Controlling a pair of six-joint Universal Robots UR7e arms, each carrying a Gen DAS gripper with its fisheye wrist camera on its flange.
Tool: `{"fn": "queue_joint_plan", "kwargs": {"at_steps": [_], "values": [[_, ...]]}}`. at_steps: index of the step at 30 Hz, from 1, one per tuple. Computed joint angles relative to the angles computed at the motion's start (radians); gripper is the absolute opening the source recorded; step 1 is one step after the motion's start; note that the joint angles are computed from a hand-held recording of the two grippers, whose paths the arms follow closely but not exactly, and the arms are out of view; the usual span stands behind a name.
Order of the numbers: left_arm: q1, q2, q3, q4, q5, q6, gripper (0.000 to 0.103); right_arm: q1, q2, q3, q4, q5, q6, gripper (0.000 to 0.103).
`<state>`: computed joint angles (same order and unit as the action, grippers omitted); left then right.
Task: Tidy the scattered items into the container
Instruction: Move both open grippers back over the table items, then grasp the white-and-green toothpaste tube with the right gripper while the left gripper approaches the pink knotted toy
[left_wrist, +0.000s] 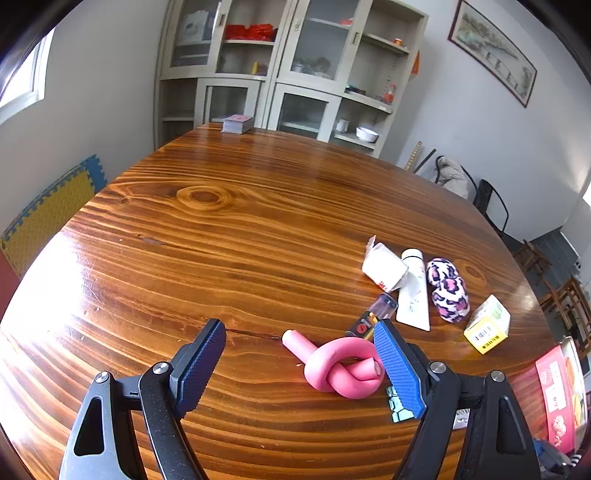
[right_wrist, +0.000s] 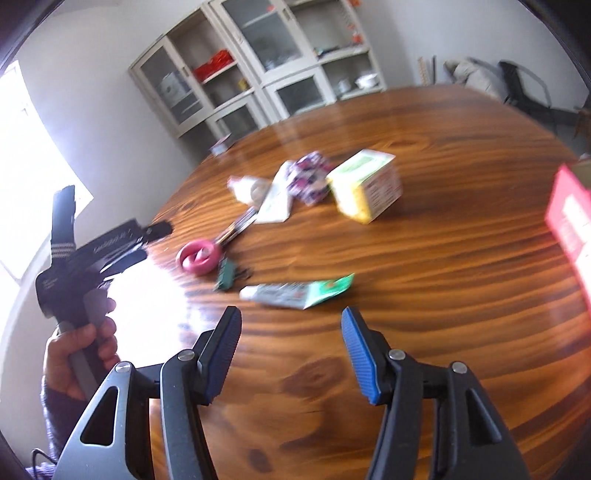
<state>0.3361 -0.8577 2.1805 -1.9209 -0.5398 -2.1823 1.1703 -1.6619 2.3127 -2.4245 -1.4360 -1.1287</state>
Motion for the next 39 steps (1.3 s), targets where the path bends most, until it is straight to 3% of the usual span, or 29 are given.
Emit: {"fn": "queue_joint_plan", "kwargs": {"at_steps": [6, 16, 23, 28, 31, 36, 39], "values": [[-0.020, -0.017, 0.005, 0.031, -0.004, -0.026, 0.084, 0.051, 0.055, 0.015, -0.040, -0.059, 0.032, 0.061], [-0.038, -0.057, 0.048, 0.045, -0.029, -0.101, 0.084, 0.181, 0.229, 0.001, -0.284, -0.171, 0.109, 0.061], [-0.035, -0.049, 0.041, 0.046, -0.031, -0.082, 0.084, 0.198, 0.233, 0.084, -0.472, -0.227, -0.025, 0.061], [-0.011, -0.014, 0.021, -0.008, -0.041, 0.009, 0.084, 0.194, 0.240, 0.135, -0.619, -0.252, -0.128, 0.035], [0.006, 0.014, 0.007, -0.060, -0.047, 0.079, 0.084, 0.185, 0.228, 0.129, -0.590, -0.240, -0.130, 0.023], [0.038, 0.062, -0.012, -0.189, -0.057, 0.213, 0.084, 0.171, 0.220, 0.104, -0.533, -0.221, -0.096, 0.022], [0.058, 0.088, -0.041, -0.192, -0.062, 0.255, 0.084, 0.176, 0.224, 0.102, -0.529, -0.222, -0.088, 0.022]]}}
